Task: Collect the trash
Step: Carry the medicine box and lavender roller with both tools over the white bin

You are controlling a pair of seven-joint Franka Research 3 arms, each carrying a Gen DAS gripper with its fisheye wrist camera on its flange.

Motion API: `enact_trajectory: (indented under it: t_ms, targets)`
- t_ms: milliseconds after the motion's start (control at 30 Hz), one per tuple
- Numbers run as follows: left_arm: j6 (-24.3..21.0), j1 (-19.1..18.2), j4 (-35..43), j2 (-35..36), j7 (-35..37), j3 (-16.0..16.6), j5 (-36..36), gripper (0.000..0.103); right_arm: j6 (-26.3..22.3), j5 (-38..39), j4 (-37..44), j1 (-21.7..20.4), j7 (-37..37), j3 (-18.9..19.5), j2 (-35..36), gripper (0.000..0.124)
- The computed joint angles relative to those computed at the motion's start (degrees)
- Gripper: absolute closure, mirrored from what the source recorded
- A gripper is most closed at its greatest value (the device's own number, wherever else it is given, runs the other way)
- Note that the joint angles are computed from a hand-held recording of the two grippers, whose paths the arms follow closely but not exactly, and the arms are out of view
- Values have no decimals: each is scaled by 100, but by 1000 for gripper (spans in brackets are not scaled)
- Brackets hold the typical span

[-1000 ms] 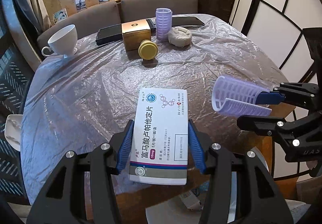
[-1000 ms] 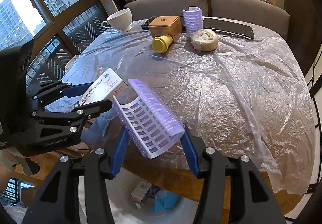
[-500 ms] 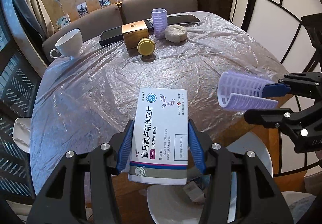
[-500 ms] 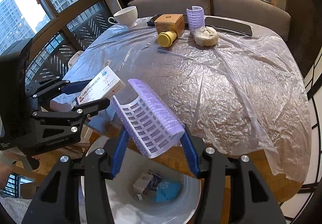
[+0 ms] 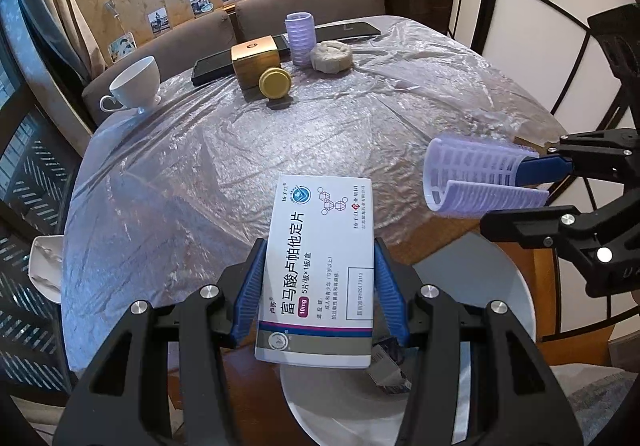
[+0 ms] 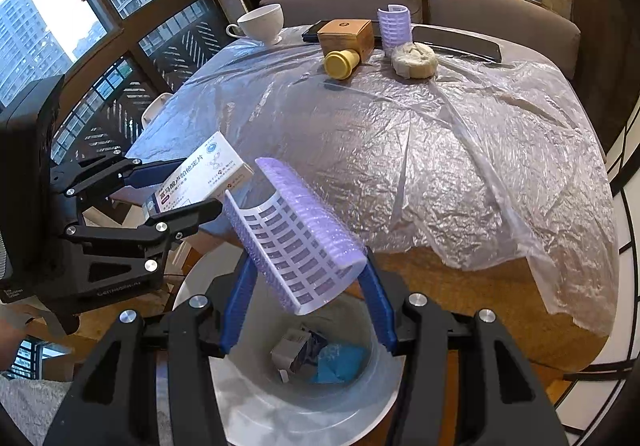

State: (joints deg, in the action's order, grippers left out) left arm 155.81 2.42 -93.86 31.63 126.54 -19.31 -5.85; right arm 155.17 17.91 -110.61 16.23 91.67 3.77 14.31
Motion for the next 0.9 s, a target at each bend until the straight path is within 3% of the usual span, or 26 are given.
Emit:
enact_trajectory:
  t_ms: [500, 900]
  targets:
    - [-213, 306, -714, -527, 501, -189, -665, 50, -171, 330, -497, 19, -262, 106, -440, 73]
    - [-385, 214, -1073, -762, 710, 20, -904, 50, -480, 643, -681, 47, -517, 149, -544, 73]
